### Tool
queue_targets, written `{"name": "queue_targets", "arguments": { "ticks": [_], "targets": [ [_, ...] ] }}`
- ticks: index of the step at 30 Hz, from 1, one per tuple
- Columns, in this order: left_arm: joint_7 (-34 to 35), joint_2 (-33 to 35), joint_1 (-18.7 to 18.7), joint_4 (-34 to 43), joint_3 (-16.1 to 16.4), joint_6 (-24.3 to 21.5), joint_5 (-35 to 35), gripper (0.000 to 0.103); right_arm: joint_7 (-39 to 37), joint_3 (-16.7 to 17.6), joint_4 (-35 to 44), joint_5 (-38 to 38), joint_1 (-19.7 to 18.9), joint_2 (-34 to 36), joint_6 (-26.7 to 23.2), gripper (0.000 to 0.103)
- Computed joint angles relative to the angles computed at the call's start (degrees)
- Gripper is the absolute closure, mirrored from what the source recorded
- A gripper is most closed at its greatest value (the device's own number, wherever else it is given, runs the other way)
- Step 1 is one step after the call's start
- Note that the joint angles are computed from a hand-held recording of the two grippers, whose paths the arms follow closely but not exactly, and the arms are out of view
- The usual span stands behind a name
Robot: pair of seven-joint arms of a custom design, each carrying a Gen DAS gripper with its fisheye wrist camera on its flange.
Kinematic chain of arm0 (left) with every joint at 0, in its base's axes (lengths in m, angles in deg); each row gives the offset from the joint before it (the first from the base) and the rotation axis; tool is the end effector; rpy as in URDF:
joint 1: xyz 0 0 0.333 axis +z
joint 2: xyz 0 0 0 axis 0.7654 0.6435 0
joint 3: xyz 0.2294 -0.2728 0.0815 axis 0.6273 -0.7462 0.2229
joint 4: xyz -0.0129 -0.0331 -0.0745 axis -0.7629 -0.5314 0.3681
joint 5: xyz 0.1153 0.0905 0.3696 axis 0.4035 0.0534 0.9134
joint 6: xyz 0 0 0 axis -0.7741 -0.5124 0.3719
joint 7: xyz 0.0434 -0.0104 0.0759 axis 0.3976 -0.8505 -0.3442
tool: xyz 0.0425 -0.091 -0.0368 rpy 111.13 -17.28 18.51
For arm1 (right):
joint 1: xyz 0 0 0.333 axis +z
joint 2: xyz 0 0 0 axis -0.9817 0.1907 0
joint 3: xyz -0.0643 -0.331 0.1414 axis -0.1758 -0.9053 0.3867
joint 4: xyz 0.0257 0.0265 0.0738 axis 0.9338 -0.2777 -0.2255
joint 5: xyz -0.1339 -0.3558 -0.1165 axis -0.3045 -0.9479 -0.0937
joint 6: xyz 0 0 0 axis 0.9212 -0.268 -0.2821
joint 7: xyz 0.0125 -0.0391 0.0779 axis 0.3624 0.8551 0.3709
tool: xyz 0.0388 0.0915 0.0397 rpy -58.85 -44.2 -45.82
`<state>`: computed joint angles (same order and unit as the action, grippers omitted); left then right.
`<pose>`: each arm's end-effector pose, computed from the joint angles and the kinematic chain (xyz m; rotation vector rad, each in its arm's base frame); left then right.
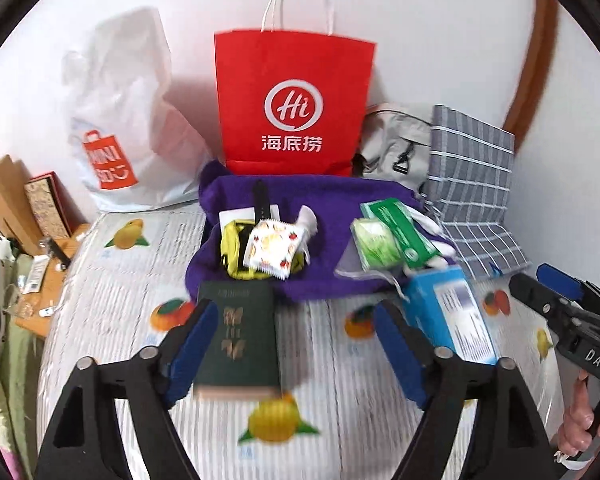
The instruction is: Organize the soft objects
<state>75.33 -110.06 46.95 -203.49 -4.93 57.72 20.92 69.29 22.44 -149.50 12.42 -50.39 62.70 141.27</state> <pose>0.3425 -0.2377 0.5884 -2.1014 1.4189 -0.6047 0.4631 0.3426 0.5868 -2.0615 1.2622 -0.2828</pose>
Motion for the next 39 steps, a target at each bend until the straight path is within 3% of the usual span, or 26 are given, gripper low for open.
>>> {"name": "queue_targets", "arguments": {
  "ticks": [2, 8, 12, 20, 28, 39],
  "targets": [
    [-1.1, -2.2, -0.9, 0.0, -1.5, -2.6, -0.3, 0.021, 4.2, 0.7, -3.9, -4.0, -0.6, -3.8, 0.6, 0.016],
    [-4.0, -8.5, -4.0, 0.4, -5.7, -10.2, -1.6, 0.017, 10.8, 0.7, -13.6, -9.2, 0.1, -14.3, 1.3, 0.000],
    [-5.9, -11.5, -5.2, 0.7, -8.2, -13.3, -2.6, 0.012, 13.2, -0.2, -17.7, -9.9, 1.6, -19.7, 0.0, 0.000],
    [-9.2, -14.4, -6.4, 3.1, -13.0, -20.4, -3.5, 0.011, 19.6, 1.5, -24.5, -15.4, 0.8, -30.1, -2.2, 0.000],
    [-10.9, -15.5, -7.6, 4.0, -15.0, -22.8, -4.3, 0.011, 21.2, 0.7, -27.4, -16.7, 2.8, -36.1, -5.4, 0.000],
    [-10.9, -16.4, -7.9, 4.6, -15.5, -24.1, -4.4, 0.011, 21.8, 0.7, -28.1, -17.1, 4.2, -38.0, -6.2, 0.000]
  ]
}}
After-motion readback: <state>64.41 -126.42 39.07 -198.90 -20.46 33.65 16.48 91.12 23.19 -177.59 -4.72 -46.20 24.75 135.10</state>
